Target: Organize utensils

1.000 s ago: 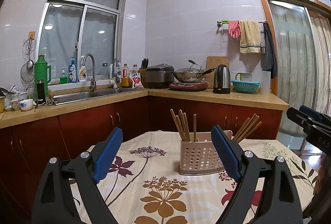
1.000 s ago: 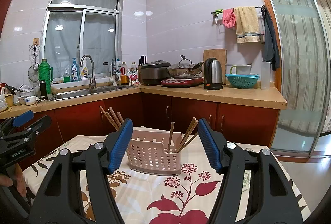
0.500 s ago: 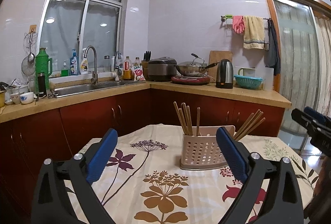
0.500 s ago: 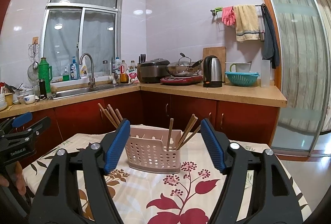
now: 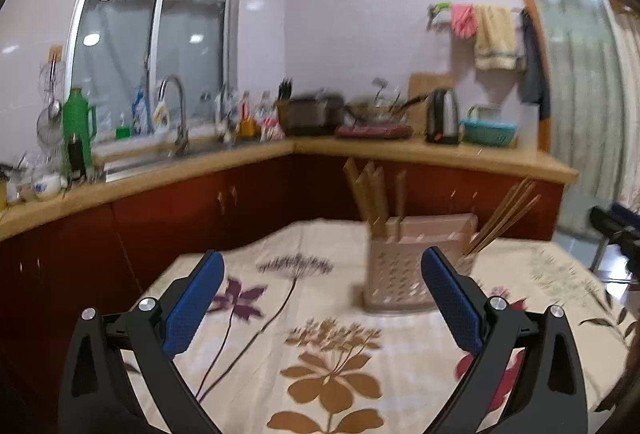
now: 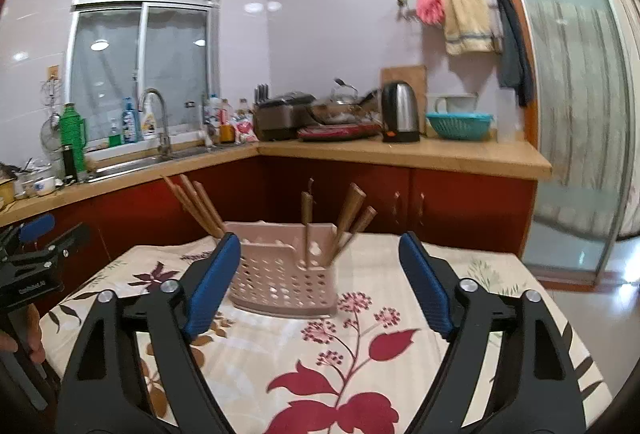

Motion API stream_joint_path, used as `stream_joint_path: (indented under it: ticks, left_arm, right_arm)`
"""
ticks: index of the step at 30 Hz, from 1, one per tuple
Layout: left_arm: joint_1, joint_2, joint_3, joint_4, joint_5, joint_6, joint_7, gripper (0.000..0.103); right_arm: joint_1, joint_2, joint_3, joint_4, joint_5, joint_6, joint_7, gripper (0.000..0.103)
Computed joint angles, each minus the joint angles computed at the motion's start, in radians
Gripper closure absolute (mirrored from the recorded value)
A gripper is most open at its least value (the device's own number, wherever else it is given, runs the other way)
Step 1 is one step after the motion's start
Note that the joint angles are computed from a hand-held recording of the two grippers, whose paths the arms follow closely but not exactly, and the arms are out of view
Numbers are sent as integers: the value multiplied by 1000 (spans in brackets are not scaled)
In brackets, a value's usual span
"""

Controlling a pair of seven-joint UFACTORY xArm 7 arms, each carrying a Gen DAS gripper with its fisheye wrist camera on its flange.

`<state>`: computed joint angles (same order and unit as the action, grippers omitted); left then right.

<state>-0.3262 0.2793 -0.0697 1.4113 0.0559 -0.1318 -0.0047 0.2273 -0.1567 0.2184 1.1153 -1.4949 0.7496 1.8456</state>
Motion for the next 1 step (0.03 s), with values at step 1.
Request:
stream_joint_path:
  ticks: [1]
  left_arm:
    - [-29,31,39,37,-6,46,-16,7]
  right_arm:
    - [-7,4,-11,-10,9,-10,12,14]
